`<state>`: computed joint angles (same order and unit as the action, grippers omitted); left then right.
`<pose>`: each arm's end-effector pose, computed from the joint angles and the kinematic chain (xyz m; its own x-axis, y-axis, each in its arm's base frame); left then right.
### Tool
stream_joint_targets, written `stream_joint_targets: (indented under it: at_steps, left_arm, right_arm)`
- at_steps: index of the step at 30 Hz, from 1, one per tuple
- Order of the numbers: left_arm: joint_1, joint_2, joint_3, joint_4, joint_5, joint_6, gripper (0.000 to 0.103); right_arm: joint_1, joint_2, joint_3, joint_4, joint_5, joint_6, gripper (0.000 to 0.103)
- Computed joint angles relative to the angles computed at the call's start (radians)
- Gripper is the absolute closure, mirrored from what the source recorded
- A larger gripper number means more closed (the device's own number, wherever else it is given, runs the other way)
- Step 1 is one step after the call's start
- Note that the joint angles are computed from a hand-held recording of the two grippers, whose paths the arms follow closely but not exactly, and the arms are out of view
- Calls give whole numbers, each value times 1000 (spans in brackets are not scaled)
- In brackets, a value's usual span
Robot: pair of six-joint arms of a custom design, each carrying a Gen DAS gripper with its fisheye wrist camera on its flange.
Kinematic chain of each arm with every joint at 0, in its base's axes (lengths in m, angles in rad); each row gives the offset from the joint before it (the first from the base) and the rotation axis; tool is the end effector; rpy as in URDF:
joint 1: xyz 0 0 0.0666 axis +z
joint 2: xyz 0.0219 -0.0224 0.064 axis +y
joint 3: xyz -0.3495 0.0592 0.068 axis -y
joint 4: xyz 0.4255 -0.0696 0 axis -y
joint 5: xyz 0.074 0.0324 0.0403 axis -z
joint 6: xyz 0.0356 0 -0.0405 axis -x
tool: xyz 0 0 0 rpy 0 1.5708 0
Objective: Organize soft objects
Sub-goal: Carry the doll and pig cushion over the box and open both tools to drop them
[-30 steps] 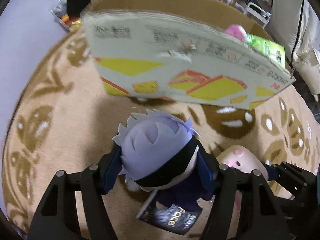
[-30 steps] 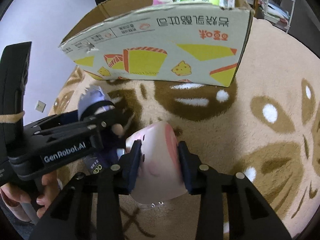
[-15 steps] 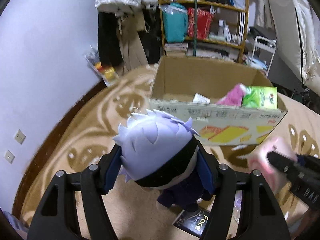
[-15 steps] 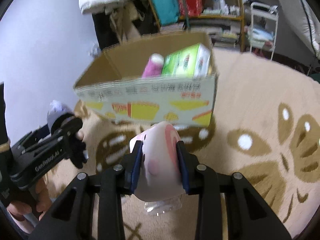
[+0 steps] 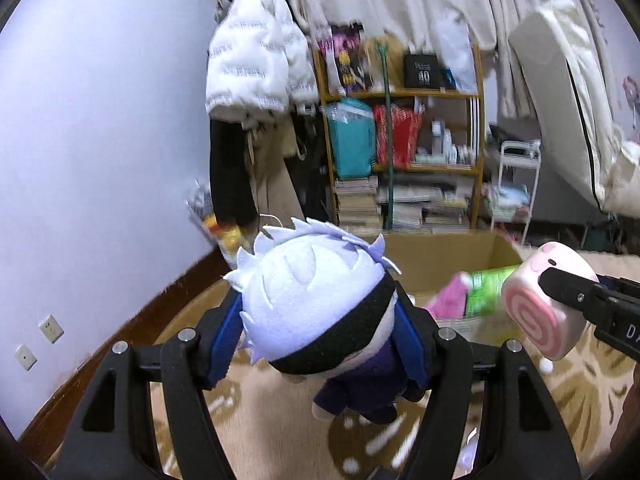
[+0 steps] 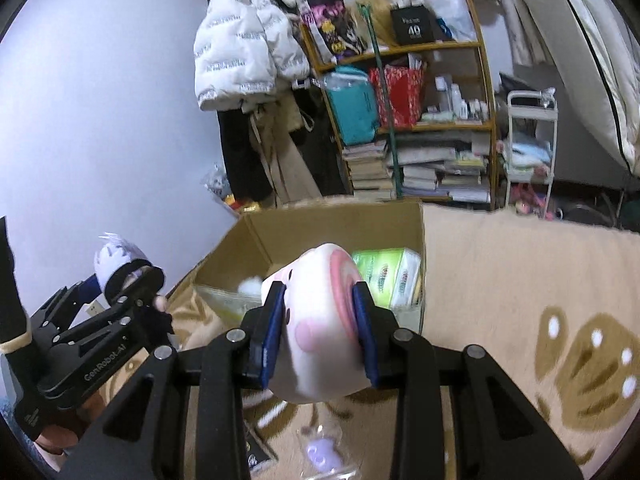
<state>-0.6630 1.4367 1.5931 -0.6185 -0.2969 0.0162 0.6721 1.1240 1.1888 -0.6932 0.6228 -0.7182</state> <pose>0.4471 -0.3365 0.5040 -0.3575 0.2595 -0.8971 0.3764 0.9192 0.1159 0.3575 0.2574 0.4421 -0.4362 0.3360 -0.8348 0.1999 0.9407 0.2741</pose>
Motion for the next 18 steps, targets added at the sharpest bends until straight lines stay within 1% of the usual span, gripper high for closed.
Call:
stream_joint_targets:
  at_steps: [2, 3, 6, 10, 13, 15, 16, 18]
  left_arm:
    - [0, 6, 14, 12, 3, -13, 36]
    - [2, 16, 28, 20, 5, -28, 36]
    - [6, 40, 61, 30, 10, -57, 36]
    - [16, 97, 128, 25, 31, -75, 35]
    - [20, 134, 165, 17, 38, -79, 35]
    - [22, 151, 174, 23, 45, -84, 35]
    - [22, 159, 177, 28, 45, -87, 35]
    - [20, 176, 183, 37, 41, -84, 35]
  right_arm:
    - [-19, 6, 15, 16, -3, 42, 67]
    - [-20, 13, 28, 10, 4, 60, 67]
    - [-33, 21, 43, 20, 10, 94, 68]
    - [-56, 44, 70, 36, 11, 140, 67]
    - [-73, 63, 82, 67, 5, 181, 67]
    - [-85, 78, 92, 77, -9, 189, 67]
    - [-89, 82, 93, 75, -27, 180, 67]
    - [-107, 80, 80, 100, -85, 144, 67]
